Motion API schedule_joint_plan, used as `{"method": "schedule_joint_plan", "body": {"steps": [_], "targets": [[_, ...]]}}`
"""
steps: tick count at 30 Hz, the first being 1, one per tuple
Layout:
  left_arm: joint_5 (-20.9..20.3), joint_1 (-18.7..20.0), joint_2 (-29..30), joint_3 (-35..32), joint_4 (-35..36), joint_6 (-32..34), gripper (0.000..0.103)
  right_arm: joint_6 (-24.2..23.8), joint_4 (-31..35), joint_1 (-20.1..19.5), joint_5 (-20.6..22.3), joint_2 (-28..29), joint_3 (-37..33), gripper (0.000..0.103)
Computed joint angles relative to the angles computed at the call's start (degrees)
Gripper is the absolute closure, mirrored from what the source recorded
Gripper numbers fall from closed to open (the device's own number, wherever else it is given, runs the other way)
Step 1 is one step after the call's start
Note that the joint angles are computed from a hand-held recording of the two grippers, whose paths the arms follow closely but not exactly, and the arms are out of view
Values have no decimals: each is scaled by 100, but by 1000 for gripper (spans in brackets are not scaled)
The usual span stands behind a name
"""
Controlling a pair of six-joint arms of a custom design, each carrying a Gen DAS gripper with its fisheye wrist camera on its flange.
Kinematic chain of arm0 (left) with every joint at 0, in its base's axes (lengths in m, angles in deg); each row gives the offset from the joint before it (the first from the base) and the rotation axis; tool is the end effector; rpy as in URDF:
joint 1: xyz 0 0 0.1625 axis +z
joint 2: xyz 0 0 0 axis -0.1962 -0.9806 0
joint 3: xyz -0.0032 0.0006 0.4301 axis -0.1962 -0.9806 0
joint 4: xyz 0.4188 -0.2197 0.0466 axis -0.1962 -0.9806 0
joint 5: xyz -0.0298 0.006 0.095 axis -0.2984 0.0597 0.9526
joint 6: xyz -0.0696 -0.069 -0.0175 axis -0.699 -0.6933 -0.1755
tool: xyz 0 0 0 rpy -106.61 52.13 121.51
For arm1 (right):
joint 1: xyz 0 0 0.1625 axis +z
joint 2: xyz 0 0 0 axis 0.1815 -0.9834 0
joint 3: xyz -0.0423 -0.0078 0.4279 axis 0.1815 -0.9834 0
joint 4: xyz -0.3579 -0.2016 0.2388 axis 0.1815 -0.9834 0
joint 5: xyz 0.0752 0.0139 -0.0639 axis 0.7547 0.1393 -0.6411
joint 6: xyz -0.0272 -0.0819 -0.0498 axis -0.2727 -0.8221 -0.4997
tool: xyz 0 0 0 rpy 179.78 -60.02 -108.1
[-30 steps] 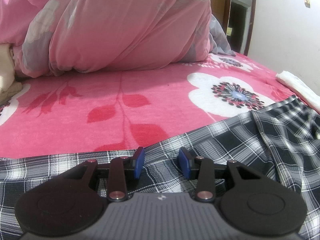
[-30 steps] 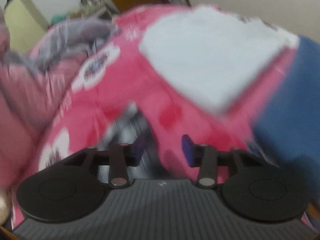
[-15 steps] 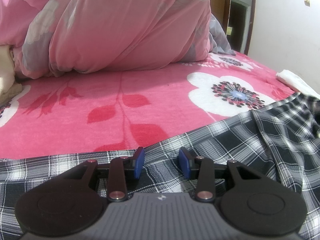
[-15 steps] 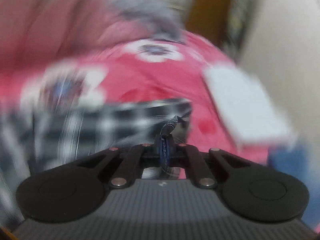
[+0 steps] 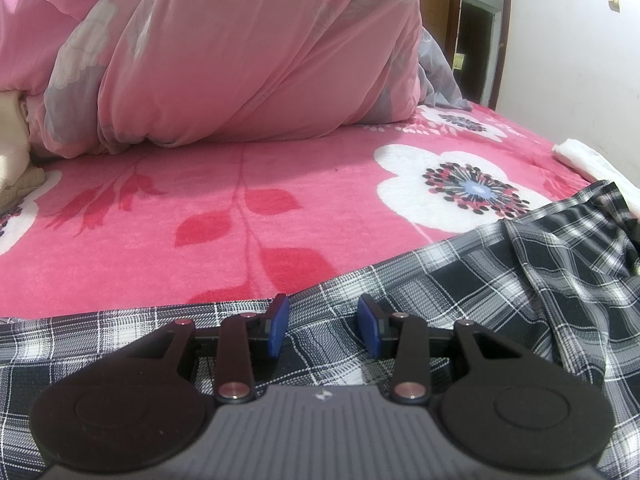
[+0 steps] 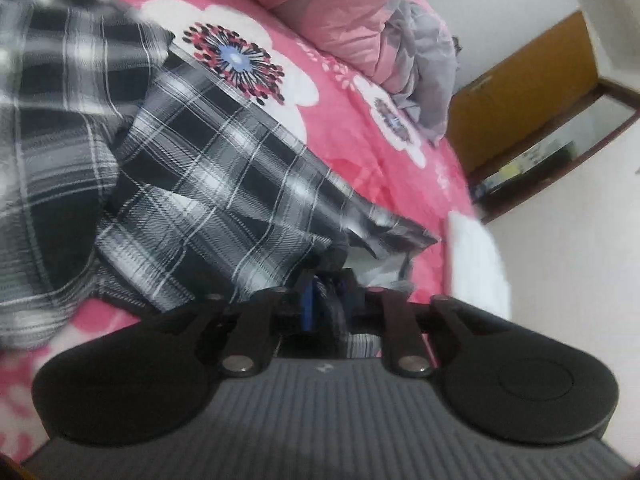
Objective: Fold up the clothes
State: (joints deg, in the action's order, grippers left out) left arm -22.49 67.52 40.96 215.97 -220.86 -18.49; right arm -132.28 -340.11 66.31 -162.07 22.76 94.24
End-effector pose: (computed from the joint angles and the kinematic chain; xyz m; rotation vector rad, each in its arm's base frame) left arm -0.1075 -0.4958 0.0236 0.9297 2.3497 -0.9031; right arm 0.0018 -0.3478 0.1743 0.6341 -1.5908 0.6125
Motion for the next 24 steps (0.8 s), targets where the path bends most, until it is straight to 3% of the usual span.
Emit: {"method": "schedule_joint_plan", "body": {"steps": [2,8,9,11,13,16,19,21,23,24], "targets": [[3,-2,2,1,-2,-1,64,637,771,-53,172,-510,251,77],[4,-2,3,0,-4,2,64,3035,3330,-916,2144,-3173,1088,73],[4,-2,3,0,-4,2,64,3559,3542,-1071,2307,-3409,1038,73],[4,-2,3,0,-4,2,64,4269,3713,-1118,2068,-3389,746,73],[-12,3,-2,0,3,-13,64,4701,3810,-965,1365,-3042,349,73],[-33,14,-10,-2,13,-24,64,5638,4518,-984,1021,-2826,-100,73],[-82,33,-29,0,33,-36,63,5929,4715,-1014,864,-2504,-341,73],[-115,46,-42,2,47,-44,61,5719,4362,-997,807,-2272,-340,76],[-148,59,-55,4,60,-52,60,5614,4081,-943,754,-2168,-321,101],[-164,65,-61,5,66,-55,60,5683,3992,-967,833,-2222,-269,101]]}}
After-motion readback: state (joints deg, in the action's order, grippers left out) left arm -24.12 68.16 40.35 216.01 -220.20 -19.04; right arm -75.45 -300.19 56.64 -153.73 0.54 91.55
